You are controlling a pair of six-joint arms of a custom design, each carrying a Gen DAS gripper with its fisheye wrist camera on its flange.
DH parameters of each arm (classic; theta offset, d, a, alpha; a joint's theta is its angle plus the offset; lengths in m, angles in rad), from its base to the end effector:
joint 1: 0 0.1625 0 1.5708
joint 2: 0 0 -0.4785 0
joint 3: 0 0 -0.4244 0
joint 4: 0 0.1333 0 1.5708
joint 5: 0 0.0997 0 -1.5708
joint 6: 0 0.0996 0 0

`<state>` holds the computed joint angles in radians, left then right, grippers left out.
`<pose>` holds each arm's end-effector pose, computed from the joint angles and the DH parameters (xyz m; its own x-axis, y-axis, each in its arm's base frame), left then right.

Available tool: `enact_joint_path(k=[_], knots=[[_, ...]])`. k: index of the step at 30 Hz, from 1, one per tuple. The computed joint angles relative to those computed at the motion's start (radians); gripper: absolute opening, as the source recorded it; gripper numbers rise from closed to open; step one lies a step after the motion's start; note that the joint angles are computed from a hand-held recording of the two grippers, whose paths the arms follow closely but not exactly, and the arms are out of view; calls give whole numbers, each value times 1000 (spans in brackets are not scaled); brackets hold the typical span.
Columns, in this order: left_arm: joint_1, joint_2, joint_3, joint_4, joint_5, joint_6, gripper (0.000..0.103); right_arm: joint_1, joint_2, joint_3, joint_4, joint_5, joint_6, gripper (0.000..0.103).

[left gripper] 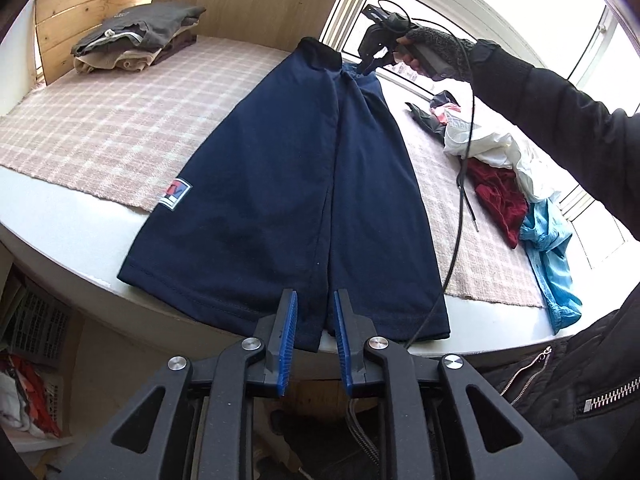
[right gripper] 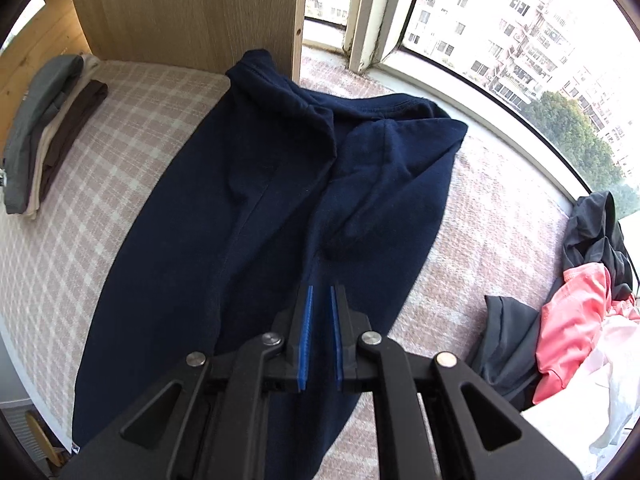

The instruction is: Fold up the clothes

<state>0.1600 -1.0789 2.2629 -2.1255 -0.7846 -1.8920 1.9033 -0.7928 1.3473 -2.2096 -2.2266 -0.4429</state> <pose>-0.3874 -0.2689 0.0756 -0.8516 -0.3634 -0.3779 0.0314 0.6841 -0.7287 0.3306 -0.7350 0.2096 -0.5526 -0.5935 0.5851 -0.6221 0.7609 0.1843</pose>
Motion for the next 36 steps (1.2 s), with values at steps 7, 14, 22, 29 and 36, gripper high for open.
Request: enact_joint_path(k=[7,14,22,29,36], knots=[[21,-23,26,-101,31,136,23,-69,-134,52,39,158,21,25],[124,41,-5,-349,9,465,23,-131,-83,35,21,208,15,25],[287,146,-92,-593,-76,812,23,-163,70,-127,-17,180,-8,25],[401,199,-169,-634,-142,947,23,-205,205,-363,127,289,37,26],[450,207,-188,-679,-182,1015,23,-223,245,-440,171,393,25,26]])
